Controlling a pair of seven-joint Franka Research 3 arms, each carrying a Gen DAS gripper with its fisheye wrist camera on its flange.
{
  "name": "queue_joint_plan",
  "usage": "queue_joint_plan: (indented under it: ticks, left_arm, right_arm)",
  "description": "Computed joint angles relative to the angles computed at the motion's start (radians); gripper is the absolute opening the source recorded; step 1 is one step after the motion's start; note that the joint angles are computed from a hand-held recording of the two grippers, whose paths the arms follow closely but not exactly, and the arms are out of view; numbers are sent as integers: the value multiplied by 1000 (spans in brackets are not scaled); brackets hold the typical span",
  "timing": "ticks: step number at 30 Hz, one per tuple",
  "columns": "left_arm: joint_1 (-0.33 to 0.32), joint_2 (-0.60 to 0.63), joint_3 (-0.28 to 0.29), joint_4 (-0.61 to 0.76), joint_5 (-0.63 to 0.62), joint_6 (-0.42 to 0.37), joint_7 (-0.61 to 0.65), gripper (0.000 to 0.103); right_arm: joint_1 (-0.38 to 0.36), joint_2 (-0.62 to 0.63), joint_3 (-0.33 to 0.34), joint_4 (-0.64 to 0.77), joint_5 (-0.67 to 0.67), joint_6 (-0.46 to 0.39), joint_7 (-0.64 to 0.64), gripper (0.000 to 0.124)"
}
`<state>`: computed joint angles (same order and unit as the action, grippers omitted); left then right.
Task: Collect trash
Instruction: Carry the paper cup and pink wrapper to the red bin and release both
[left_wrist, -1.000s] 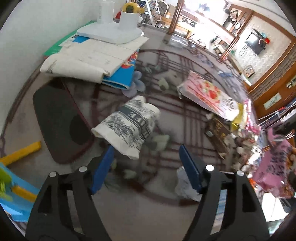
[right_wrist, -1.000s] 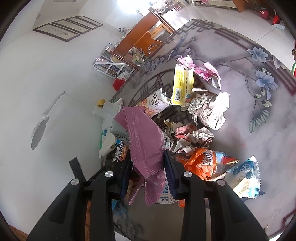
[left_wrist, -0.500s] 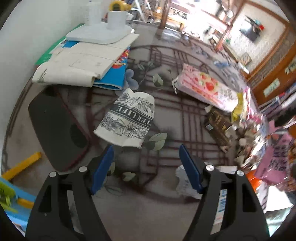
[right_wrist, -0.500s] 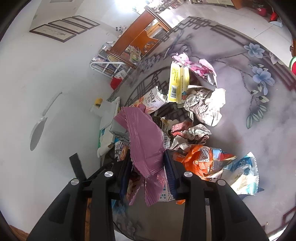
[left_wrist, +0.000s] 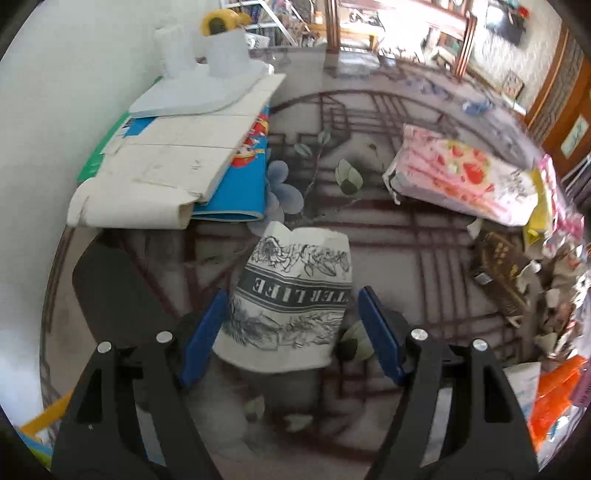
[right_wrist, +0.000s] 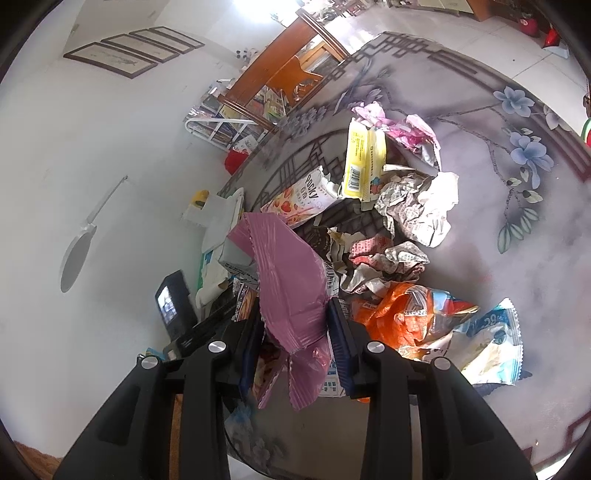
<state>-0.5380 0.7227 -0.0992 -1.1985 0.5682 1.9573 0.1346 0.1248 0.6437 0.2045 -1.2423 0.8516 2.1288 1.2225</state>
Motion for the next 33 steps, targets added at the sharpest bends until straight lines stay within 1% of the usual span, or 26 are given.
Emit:
queue_joint_plan:
  ticks: [2,5,7,9,11,13,16,19,21,25,29,33]
  left_arm:
    - [9,23,-8,27,-21,-16,28,70]
    - [5,47,-5,50,-30,-31,45,70]
    - [0,45,0,44,-28,-27,40,66]
    - [0,17,-1,4,-26,12,13,64]
    - [-15,-20,9,-38,5,43,-33,62]
    - [-27,-71,14,-98,45,100,-94,62]
    - [-43,-119,11,-136,100,160,-171,62]
    - [-63,-138,6,-125,155,207,-219,62]
    - [-70,-119,2,-80,170,223,-216,62]
    - [-105,-65,6,30,188,233,-192,62]
    - [-132,11,16,163,160,226,-150,63]
    - [-170,134,38,372,115,164,-70,63]
  right_arm:
    - [-3,-3,0,-5,4,6,0,33]
    - [-6,-5,-3,-9,5,9,2,33]
    - [-7,-6,-4,-12,3,7,3,33]
    - [-8,-6,-4,-11,2,4,2,33]
    - [-10,-7,-2,-12,4,2,-3,33]
    - [-11,-8,-2,-12,7,5,-7,33]
    - [-14,-7,-1,-9,15,15,-11,33]
    - [-17,-4,0,-2,20,24,-18,33]
    - [-19,0,2,4,23,26,-21,33]
    - [-27,10,3,21,27,23,-24,33]
    - [-41,14,1,36,30,23,-26,33]
    - [-58,31,-5,63,26,17,-25,33]
